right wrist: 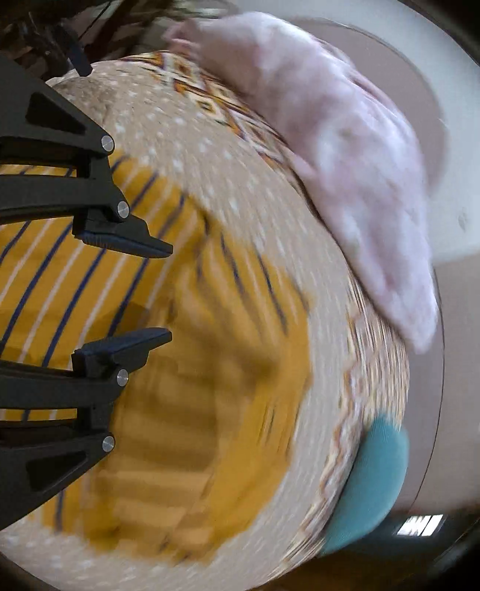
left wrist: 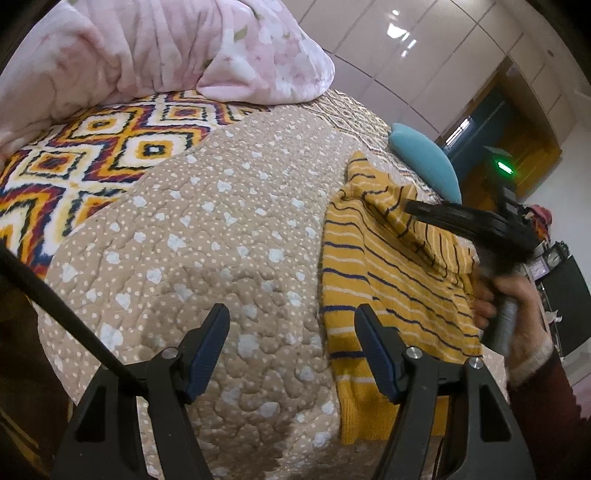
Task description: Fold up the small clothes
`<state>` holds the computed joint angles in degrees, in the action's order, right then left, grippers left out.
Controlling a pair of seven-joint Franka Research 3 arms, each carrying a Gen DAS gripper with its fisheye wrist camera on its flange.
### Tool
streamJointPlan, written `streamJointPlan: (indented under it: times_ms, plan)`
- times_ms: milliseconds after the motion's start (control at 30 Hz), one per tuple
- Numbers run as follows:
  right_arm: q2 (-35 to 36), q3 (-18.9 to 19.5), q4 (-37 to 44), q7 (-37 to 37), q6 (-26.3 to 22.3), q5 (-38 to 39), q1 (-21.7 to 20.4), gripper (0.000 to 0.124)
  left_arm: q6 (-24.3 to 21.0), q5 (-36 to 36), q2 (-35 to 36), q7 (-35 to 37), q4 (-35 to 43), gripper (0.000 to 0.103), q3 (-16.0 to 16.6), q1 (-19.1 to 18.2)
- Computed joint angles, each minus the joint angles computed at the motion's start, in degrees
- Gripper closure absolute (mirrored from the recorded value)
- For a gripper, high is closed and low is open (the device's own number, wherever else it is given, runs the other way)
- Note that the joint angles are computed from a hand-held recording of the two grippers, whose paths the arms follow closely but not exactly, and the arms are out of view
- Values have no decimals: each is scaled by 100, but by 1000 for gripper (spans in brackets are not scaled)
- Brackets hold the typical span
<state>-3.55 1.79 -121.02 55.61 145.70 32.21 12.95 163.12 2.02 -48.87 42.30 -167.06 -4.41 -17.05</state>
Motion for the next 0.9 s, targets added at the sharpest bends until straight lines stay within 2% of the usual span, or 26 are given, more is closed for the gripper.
streamJointPlan:
  times_ms: [67, 133, 167, 200, 233, 267, 333, 400, 467, 567, 600, 633, 667, 733, 833, 900]
  plan:
    - [387, 243, 219, 567, 446, -851, 177, 81, 55, 1, -56, 45, -72, 34, 63, -5]
    - [807, 264, 472, 1537, 780, -2123, 349, 74, 94, 4, -107, 79, -140, 34, 100, 13]
    - [1100, 150, 721, 2315, 779, -3086, 497, 71, 119, 6, -144, 103, -193, 34, 130, 32]
    - [1291, 29, 908, 2810, 668, -3657, 624, 71, 138, 5, -170, 115, -230, 34, 148, 51]
    - [1515, -30, 1174, 3039, 391, -3870, 679, 79, 159, 2, -210, 129, -280, 34, 171, 73]
    - [1695, -11, 1417, 3049, 98, -3719, 644, 107, 188, -4, -263, 150, -347, 34, 213, 99]
    - [1728, 24, 1495, 3058, 138, -3435, 577, 114, 219, -17, -311, 174, -430, 34, 263, 155]
    - [1723, 162, 1582, 2837, 147, -2914, 480, 115, 216, -34, -321, 232, -474, 34, 342, 190]
    - [1832, 225, 1779, 2766, 168, -2755, 555, 115, 200, -60, -306, 268, -483, 34, 373, 223]
    - [2160, 131, 2152, 3072, 70, -3136, 868, 115, 125, -91, -408, 215, -507, 34, 293, 271]
    - [2286, 137, 2276, 3061, -39, -3171, 915, 111, 85, -93, -438, 203, -505, 34, 274, 281]
    - [2385, 137, 2362, 3030, -116, -3187, 941, 100, 39, -94, -473, 189, -503, 34, 252, 284]
    - [2353, 178, 2259, 2901, 27, -3090, 904, 91, -4, -93, -510, 183, -501, 34, 239, 282]
    - [2064, 349, 1917, 2444, 224, -2593, 694, 84, -86, -87, -531, 184, -477, 34, 228, 285]
    - [1375, 596, 1288, 1346, 317, -1298, 244, 84, -147, -114, -545, 142, -432, 34, 204, 264]
    - [812, 487, 866, 632, 187, -438, -13, 83, -140, -115, -568, 97, -416, 34, 153, 253]
